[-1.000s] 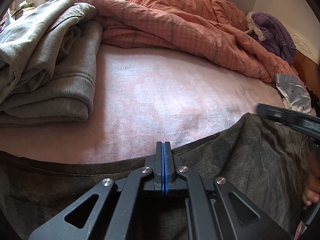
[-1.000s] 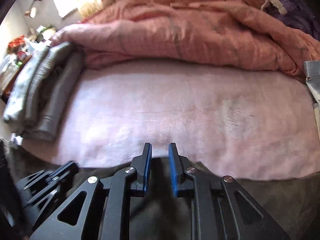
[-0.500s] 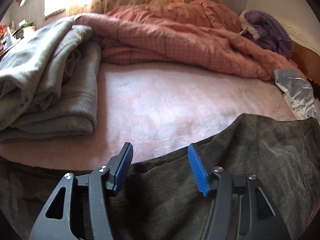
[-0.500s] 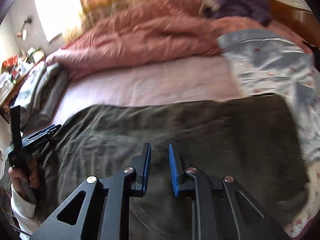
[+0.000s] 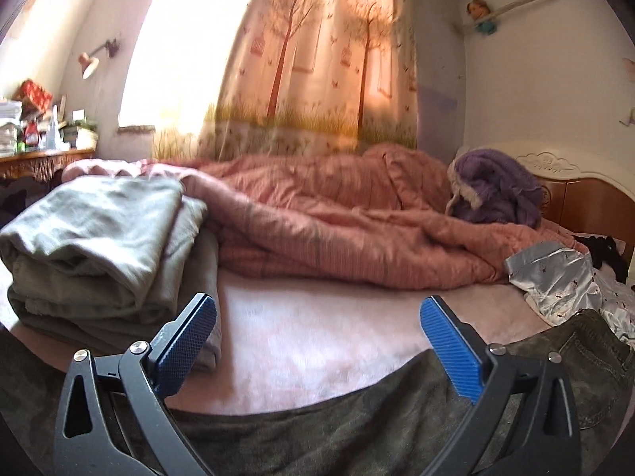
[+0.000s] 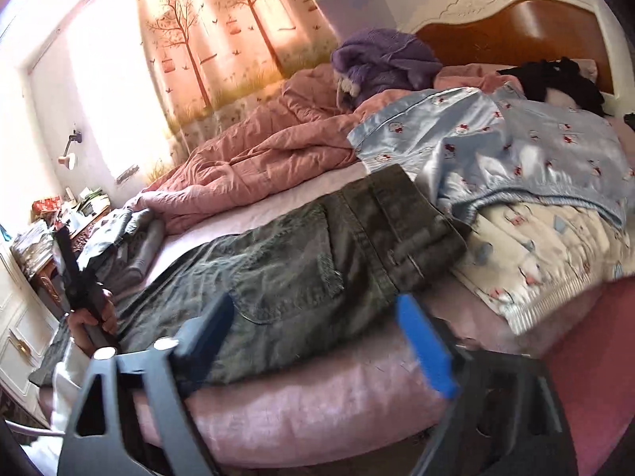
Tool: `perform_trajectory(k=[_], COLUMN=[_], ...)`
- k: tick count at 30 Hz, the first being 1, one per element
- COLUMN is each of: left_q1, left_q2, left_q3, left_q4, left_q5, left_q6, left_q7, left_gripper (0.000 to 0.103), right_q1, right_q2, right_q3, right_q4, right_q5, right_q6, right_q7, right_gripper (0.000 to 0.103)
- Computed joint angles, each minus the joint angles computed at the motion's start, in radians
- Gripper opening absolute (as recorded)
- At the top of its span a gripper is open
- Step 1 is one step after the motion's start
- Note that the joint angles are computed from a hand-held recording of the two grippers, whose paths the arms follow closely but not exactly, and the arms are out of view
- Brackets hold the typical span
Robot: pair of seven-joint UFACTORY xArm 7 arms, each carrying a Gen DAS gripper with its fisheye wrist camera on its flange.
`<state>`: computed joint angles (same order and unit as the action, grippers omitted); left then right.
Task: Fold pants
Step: 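Grasp a pants leg with the right tool and lift it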
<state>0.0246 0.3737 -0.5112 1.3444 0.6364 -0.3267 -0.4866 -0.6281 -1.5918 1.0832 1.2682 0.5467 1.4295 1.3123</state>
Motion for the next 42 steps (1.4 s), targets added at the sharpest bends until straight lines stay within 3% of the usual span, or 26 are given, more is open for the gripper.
perform_trajectory(k=[2,5,6,8,10,15,18,21,23,25,27,29,30,31,33,36,38,39,40,42], left_q1=[-0.136,-0.238,-0.239,-0.17,-0.195,-0.127,-0.112,-0.132,-0.135,-0.155,-0.157,-0.145,-0.141,-0.14,-0.138,-0.137,-0.133,-0.13,-0.128,-0.129], left_q2=[-0.035,-0.054,-0.053,-0.029,-0.037,-0.083,-0.165,-0.264,-0.304,-0.337,-0.356,-0.374,-0.383,-0.395,-0.42,-0.452,-0.456,-0.46,-0.469,-0.499], left_q3=[0.146,0.243,0.244,0.171,0.191,0.163,0.193,0.254,0.292,0.326,0.366,0.412,0.429,0.438,0.454,0.48,0.5,0.503,0.501,0.49], left_q4=[-0.039,-0.069,-0.07,-0.035,-0.044,-0.114,-0.211,-0.366,-0.433,-0.491,-0.494,-0.466,-0.461,-0.474,-0.501,-0.515,-0.512,-0.52,-0.537,-0.581], left_q5=[-0.113,-0.202,-0.195,-0.094,-0.108,0.006,0.069,0.015,0.022,-0.051,-0.004,0.151,0.193,0.194,0.175,0.226,0.289,0.297,0.279,0.214], left_q6=[-0.075,-0.132,-0.135,-0.077,-0.056,-0.205,-0.274,-0.39,-0.441,-0.464,-0.446,-0.401,-0.392,-0.396,-0.408,-0.405,-0.423,-0.44,-0.453,-0.451], left_q7=[0.088,0.174,0.174,0.097,0.103,0.001,-0.068,-0.017,-0.038,-0.003,-0.082,-0.25,-0.295,-0.302,-0.304,-0.375,-0.443,-0.446,-0.42,-0.333], left_gripper=[0.102,0.102,0.102,0.102,0.102,0.102,0.102,0.102,0.102,0.102,0.102,0.102,0.102,0.102,0.102,0.102,0.102,0.102,0.102,0.102], right_q1=[0.018,0.076,0.098,0.148,0.16,0.148,0.15,0.157,0.171,0.205,0.229,0.256,0.262,0.26,0.249,0.247,0.218,0.211,0.202,0.173], right_q2=[-0.012,-0.034,-0.038,-0.071,-0.073,0.023,0.073,0.113,0.125,0.134,0.155,0.123,0.107,0.079,0.061,0.127,0.185,0.179,0.174,0.185], right_q3=[0.015,0.042,0.055,0.086,0.101,0.125,0.136,0.144,0.143,0.145,0.15,0.17,0.176,0.178,0.179,0.197,0.19,0.187,0.181,0.17], right_q4=[-0.035,-0.156,-0.204,-0.299,-0.33,-0.367,-0.393,-0.419,-0.44,-0.49,-0.52,-0.55,-0.552,-0.544,-0.54,-0.589,-0.557,-0.547,-0.534,-0.481], right_q5=[0.023,0.103,0.135,0.166,0.141,0.077,0.042,0.01,-0.003,-0.001,-0.01,-0.027,-0.047,-0.077,-0.1,-0.035,-0.087,-0.104,-0.124,-0.184], right_q6=[0.01,-0.047,-0.091,-0.206,-0.259,-0.333,-0.383,-0.422,-0.454,-0.528,-0.597,-0.688,-0.707,-0.701,-0.673,-0.754,-0.708,-0.692,-0.684,-0.642], right_q7=[0.019,0.069,0.087,0.106,0.112,0.085,0.074,0.085,0.113,0.125,0.117,0.141,0.155,0.18,0.253,0.307,0.331,0.354,0.373,0.384], right_gripper=[0.088,0.088,0.089,0.098,0.103,0.103,0.103,0.103,0.103,0.103,0.103,0.095,0.082,0.072,0.061,0.06,0.049,0.033,0.026,0.019])
